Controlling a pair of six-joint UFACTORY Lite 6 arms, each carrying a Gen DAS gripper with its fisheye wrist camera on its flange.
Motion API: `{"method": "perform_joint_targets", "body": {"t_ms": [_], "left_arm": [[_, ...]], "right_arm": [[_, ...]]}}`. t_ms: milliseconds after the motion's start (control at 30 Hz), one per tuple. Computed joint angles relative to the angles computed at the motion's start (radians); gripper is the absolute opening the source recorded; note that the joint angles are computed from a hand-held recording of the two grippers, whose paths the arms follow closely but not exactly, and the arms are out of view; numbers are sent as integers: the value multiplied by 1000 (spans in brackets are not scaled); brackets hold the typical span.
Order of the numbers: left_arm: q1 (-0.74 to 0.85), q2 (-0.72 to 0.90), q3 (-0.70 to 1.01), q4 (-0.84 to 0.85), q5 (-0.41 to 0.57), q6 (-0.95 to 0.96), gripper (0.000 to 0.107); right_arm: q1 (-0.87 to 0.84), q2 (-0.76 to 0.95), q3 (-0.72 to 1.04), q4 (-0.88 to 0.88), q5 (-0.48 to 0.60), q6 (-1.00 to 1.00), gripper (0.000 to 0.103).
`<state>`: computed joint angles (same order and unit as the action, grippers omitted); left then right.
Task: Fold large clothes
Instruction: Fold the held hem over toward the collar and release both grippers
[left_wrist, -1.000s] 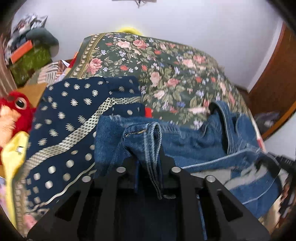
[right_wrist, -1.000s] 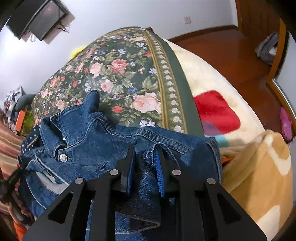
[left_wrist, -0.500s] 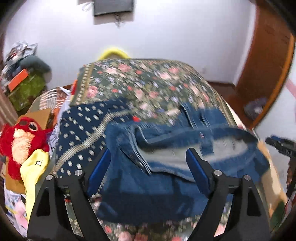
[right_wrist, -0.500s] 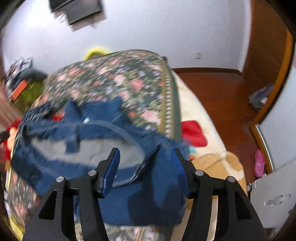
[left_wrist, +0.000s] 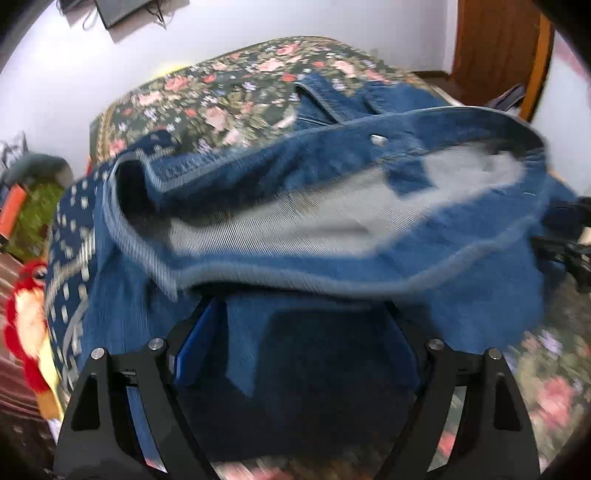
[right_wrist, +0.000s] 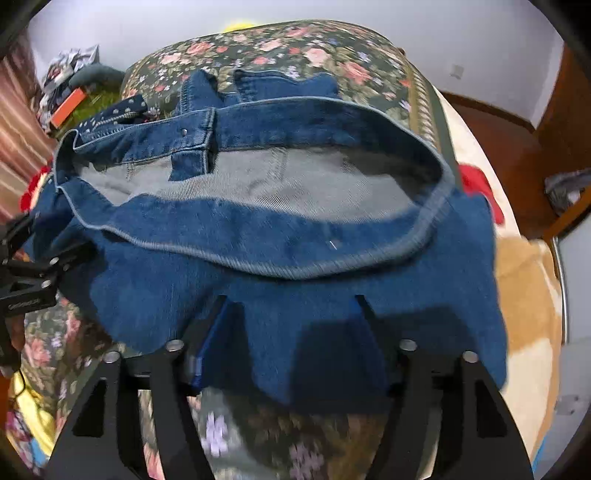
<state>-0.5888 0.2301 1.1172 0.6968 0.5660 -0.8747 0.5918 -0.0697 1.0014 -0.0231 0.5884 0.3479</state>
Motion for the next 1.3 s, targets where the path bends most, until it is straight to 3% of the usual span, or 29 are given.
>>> {"method": "perform_joint_targets", "body": {"t_ms": [167,267,333,400,533,800,933,1033,1133,1233,1300], "left_arm": [[149,166,277,-153,0,139,84],[217,190,380,-210,-32,172,84],[239,230,468,-197,1,140,84],[273,241,505,-293,-6,197,84],[297,129,379,-436,-80,276,84],[176,-71,127,-359,-84,245,84],[105,-144,-10,-318,-83,212,85],[70,-175,-99,-252,-91,135,85],[62,-225,-203,-172,-119,18,85],[97,-311,-308,-202,-174,21,85],[118,-378,-362,-244,-187,48,85]], "right_arm": [[-19,275,287,-39,10,26,65],[-13,383,457,-248,29,257,64],[-10,422,536,-384,52,422,64],[-21,424,574,-413,55,494,64],[-19,348,524,-287,-1,414,64],[93,300,422,-112,25,198,65],[136,279,350,-148,65,191,67],[142,222,270,-195,89,201,79],[146,135,177,-293,121,261,82],[128,42,78,-320,144,281,82],[76,-78,-34,-253,100,262,86]]}}
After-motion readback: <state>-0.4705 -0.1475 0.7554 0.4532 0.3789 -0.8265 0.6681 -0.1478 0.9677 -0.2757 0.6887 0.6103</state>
